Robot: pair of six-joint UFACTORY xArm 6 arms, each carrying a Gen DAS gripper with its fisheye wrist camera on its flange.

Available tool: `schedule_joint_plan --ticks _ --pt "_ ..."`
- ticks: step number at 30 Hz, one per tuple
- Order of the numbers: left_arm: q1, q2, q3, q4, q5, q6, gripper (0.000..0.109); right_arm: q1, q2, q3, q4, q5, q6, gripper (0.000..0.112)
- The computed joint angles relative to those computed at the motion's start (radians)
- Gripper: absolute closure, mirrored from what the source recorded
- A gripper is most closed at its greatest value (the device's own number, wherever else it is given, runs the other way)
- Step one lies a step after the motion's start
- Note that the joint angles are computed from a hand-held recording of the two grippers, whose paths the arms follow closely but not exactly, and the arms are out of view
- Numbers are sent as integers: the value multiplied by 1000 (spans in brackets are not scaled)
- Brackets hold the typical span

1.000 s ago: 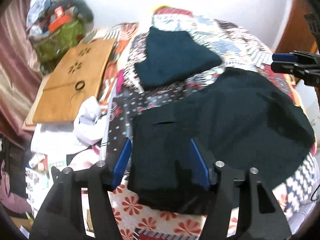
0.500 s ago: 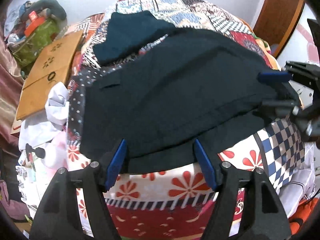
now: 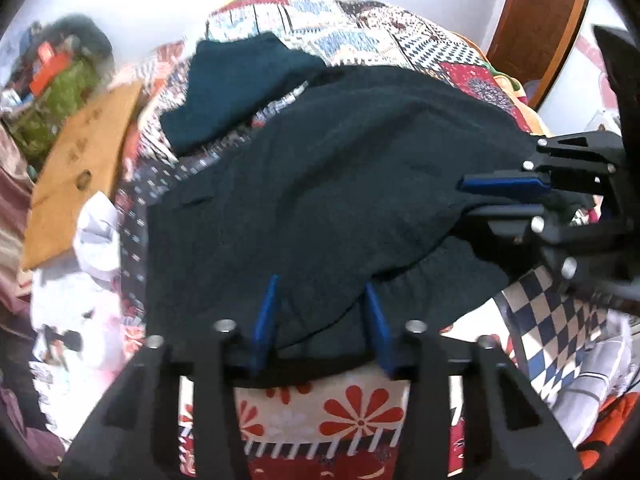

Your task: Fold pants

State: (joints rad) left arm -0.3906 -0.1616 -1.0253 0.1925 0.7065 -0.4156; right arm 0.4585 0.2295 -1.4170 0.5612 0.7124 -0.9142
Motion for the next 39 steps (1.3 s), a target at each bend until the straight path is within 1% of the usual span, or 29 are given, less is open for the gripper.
schedule_joint_plan --ticks 1,2,4,5,7,10,13,14,16,18,20,21,22,23,25,26,28,30,33,36,39 --pt "0 -7 3 20 -12 -12 76 -12 18 -41 22 55 14 102" --pt "2 -11 1 25 -14 -16 81 -22 32 -69 41 90 25 103" --pt "4 -18 -9 10 -8 6 90 -38 38 -99 82 144 42 105" --pt "0 -21 -16 -6 1 38 92 -44 39 -108 100 163 43 105" --pt "-18 -38 -14 23 13 46 93 -50 18 -94 126 175 31 106" --pt "-21 -55 5 -36 19 79 93 -58 -5 -69 143 203 14 106" --pt "-19 -58 41 -100 11 86 92 -60 8 -61 117 240 49 106" --pt "-17 -63 54 -113 1 78 90 -56 6 -44 108 223 55 104" --pt "-14 -76 72 -112 -7 34 83 -53 -19 7 151 175 27 103" --pt "-6 -88 72 -134 9 31 78 -53 -31 15 149 172 37 96" --pt "5 -112 69 -155 26 36 65 -70 -40 3 154 205 51 76" --pt "9 -124 67 -142 29 18 61 -83 -53 10 173 204 41 70" --pt "13 -137 62 -118 29 -8 54 -97 -69 23 189 190 27 63" --pt "17 -145 55 -98 27 -29 52 -108 -85 38 202 167 15 61" --pt "28 -146 26 -47 28 -77 43 -139 -105 53 210 119 16 61" --pt "31 -138 9 -19 32 -102 41 -156 -112 57 210 102 28 61" --pt "36 -101 -42 42 42 -152 35 -200 -121 66 218 67 64 61" --pt "42 -51 -93 48 57 -159 34 -256 -133 83 218 26 117 61" --pt "50 42 -174 -1 77 -143 34 -343 -146 108 196 -9 174 61" --pt "38 152 -274 -36 107 -137 34 -435 -148 144 100 -60 276 61" --pt "22 234 -349 -45 117 -127 34 -512 -124 146 21 -51 379 61"
